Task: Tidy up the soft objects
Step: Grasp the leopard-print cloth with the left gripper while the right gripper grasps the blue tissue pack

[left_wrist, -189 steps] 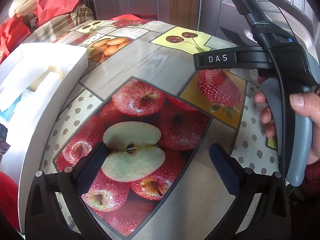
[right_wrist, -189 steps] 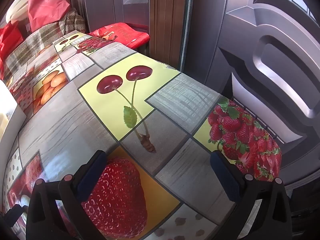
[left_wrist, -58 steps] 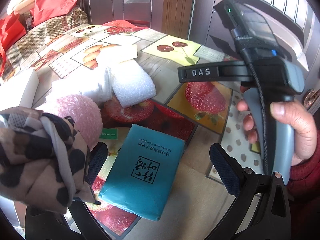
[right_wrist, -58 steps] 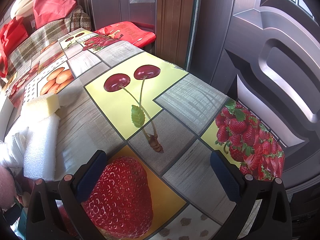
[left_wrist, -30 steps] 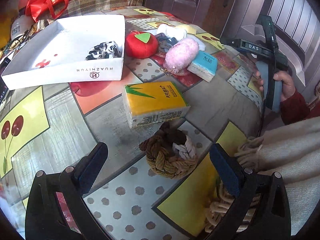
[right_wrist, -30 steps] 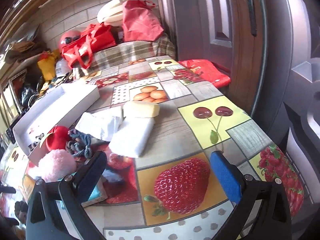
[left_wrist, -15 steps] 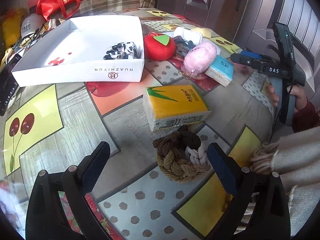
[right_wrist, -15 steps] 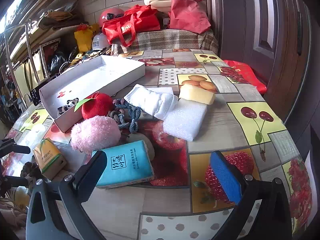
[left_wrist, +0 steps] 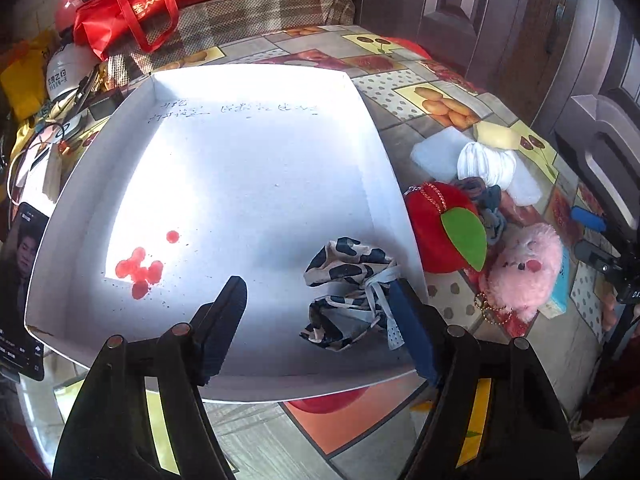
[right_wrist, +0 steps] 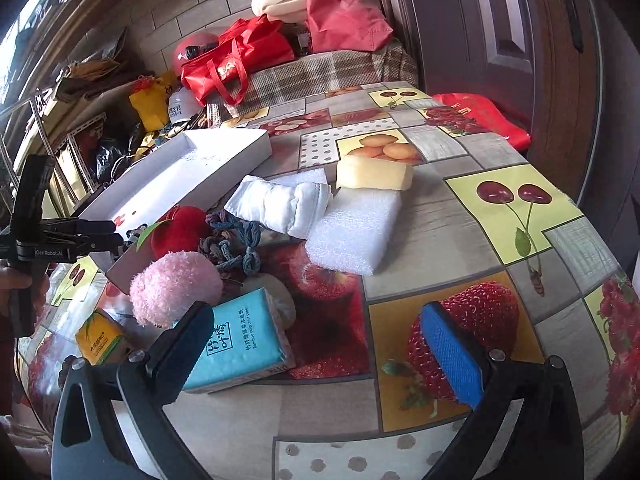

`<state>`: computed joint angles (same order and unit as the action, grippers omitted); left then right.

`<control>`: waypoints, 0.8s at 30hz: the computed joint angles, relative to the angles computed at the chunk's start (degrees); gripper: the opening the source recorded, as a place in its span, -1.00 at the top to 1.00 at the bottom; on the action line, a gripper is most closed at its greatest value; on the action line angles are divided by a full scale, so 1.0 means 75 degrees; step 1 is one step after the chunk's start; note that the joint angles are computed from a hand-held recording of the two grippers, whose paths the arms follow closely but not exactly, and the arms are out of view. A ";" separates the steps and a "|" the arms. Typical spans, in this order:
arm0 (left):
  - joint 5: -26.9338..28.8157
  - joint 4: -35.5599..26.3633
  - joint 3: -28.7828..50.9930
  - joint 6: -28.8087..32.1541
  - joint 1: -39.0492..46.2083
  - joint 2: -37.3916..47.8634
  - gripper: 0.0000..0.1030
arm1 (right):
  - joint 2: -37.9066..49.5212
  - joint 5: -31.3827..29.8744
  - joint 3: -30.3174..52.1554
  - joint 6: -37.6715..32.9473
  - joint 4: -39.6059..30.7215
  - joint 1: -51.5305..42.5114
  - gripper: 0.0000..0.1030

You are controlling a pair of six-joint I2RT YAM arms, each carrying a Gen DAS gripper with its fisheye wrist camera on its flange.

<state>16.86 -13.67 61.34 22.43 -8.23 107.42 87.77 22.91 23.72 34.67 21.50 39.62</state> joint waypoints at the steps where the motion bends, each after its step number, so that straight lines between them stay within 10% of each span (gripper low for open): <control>1: 0.0021 -0.0093 0.0137 0.0013 -0.0047 0.0142 -0.45 | 0.0043 -0.0068 0.0079 -0.0075 -0.0037 0.0025 -1.00; 8: 0.0051 -0.0159 0.0385 -0.0025 -0.0340 0.0407 -0.36 | 0.0558 -0.0377 0.0869 -0.0762 -0.0404 0.0423 -1.00; 11: 0.0165 -0.0126 0.0394 0.0057 -0.0455 0.0547 0.35 | 0.0821 -0.0356 0.1256 -0.0888 -0.0763 0.0551 -1.00; 24: 0.1426 0.1932 -0.1627 -0.0439 0.0728 -0.1729 0.47 | 0.1227 -0.0243 0.1757 -0.0940 -0.1300 0.0644 -1.00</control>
